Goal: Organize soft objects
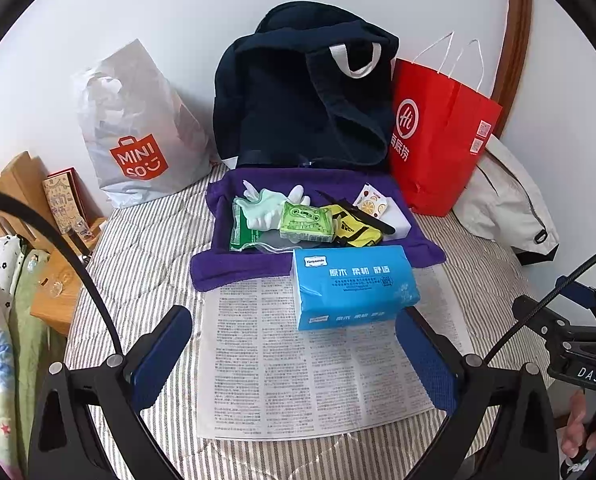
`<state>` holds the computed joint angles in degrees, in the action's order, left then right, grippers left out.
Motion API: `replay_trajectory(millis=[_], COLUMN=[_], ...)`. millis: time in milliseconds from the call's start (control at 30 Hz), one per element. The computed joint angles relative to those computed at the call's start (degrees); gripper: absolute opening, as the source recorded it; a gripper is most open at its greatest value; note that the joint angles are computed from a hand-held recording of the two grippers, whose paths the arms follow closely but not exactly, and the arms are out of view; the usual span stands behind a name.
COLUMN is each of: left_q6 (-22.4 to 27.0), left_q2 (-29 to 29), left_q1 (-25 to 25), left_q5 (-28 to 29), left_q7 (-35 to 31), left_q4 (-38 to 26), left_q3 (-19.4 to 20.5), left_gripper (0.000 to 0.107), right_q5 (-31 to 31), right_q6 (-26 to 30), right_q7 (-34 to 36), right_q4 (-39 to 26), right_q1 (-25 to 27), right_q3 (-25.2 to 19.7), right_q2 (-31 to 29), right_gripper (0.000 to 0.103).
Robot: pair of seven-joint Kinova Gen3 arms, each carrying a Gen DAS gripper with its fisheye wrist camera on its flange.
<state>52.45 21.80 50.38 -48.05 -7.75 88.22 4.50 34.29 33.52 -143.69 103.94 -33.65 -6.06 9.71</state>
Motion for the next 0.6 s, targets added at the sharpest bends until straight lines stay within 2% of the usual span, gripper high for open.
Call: replay_trajectory(millis=[600], left_q6=[0.58], left_q2=[0.16], left_q1=[0.04], left_q5=[0.87], left_q7=[-1.63], left_q4=[-0.5], left_q3=[0.23], left_gripper=[0.103], right_q5=[0.49], right_q6=[0.22], right_q7=[-0.48], right_q4=[0.17], right_q1=[-0.11], right_q3=[-0.38], right_q2=[-0.48], right_gripper=[0.103])
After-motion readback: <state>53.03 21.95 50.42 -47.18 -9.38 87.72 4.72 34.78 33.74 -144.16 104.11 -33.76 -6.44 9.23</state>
